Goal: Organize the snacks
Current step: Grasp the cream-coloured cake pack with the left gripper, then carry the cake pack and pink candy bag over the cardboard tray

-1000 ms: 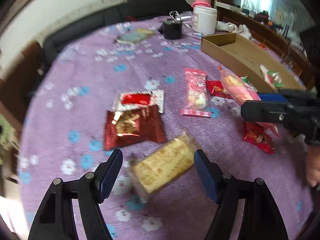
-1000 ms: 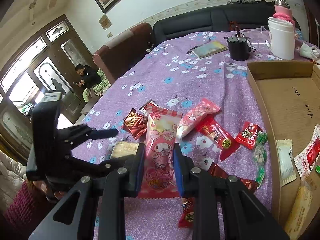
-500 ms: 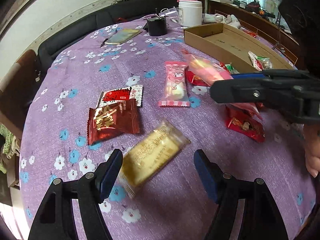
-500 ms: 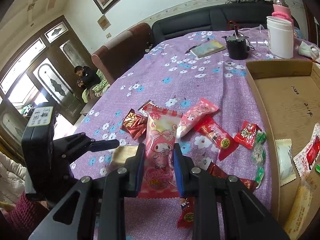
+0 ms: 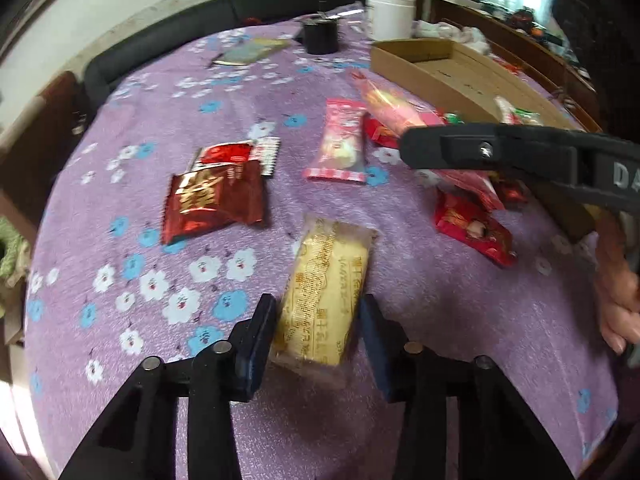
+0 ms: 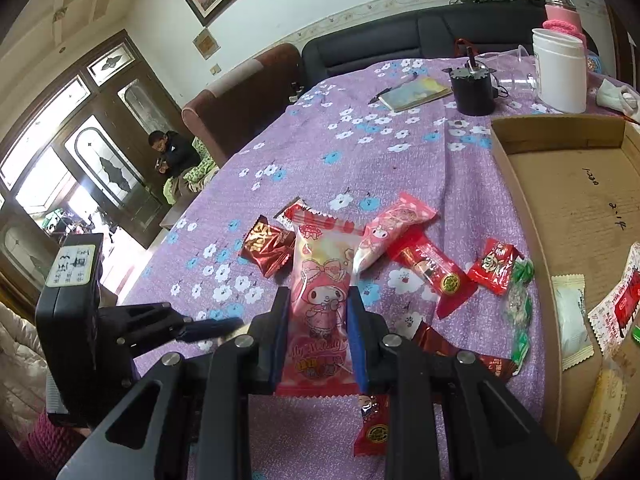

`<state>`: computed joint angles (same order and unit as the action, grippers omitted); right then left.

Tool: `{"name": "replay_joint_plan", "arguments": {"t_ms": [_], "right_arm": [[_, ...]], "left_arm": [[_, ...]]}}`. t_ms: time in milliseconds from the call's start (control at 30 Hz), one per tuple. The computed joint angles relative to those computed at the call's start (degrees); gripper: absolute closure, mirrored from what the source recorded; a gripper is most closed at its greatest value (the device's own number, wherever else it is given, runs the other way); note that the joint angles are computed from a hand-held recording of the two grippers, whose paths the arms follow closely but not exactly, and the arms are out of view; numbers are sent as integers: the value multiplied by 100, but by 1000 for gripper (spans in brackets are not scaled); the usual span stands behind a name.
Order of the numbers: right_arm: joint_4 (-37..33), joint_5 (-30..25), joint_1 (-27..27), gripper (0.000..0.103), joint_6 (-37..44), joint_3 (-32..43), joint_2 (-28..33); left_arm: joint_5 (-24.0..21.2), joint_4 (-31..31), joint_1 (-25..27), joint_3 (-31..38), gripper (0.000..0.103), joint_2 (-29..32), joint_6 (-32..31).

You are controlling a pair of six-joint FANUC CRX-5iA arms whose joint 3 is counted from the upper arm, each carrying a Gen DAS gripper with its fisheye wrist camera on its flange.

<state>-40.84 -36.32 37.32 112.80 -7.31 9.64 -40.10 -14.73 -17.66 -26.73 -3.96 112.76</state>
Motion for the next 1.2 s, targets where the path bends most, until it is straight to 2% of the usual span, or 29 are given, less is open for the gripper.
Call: {"name": "replay_joint_plan", "arguments": {"t_ms": [33,67,167,200,233,300,333,433,500,567,667,933,1200], "right_arm": [[55,30,26,77,-39,-15,-10],[163,104,82,77,-116,-54,-30],[419,263,198,77,-291,-138,-66],[443,283,201,77,-322,-146,-66],[429,276,187,77,-327,-141,-64],[375,251,150,77,-314,-130,-63],[368,260,143,77,-326,-135,-66],[313,268,143,77,-310,-156,-97],[309,292,162,77,-291,-196,-148],[361,396,221,77,-299,-259,-203],[448,524,285,77,-331,-334,-268],[478,523,291,77,-385,-342,-261],[433,492,279,77,-343,-332,-280]], "left_arm": [[-85,-155,-23,93,29,68,262],[-109,-221,-10,151,24,140,424],[170,-92,98,43,23,146,517],[201,-219,33,47,31,128,742],[214,-355,-37,53,45,107,951],[175,-765,-282,98,60,75,1619],[141,-953,-403,116,63,65,1944],[143,-1351,-630,51,65,-37,2732],[296,-1342,-593,-94,67,-167,3001],[63,-1770,-793,-4,67,-169,3624],[-133,-2178,-979,74,67,-187,4166],[-225,-2470,-1040,37,67,-304,4664],[-165,-2370,-975,49,67,-255,4544]]}}
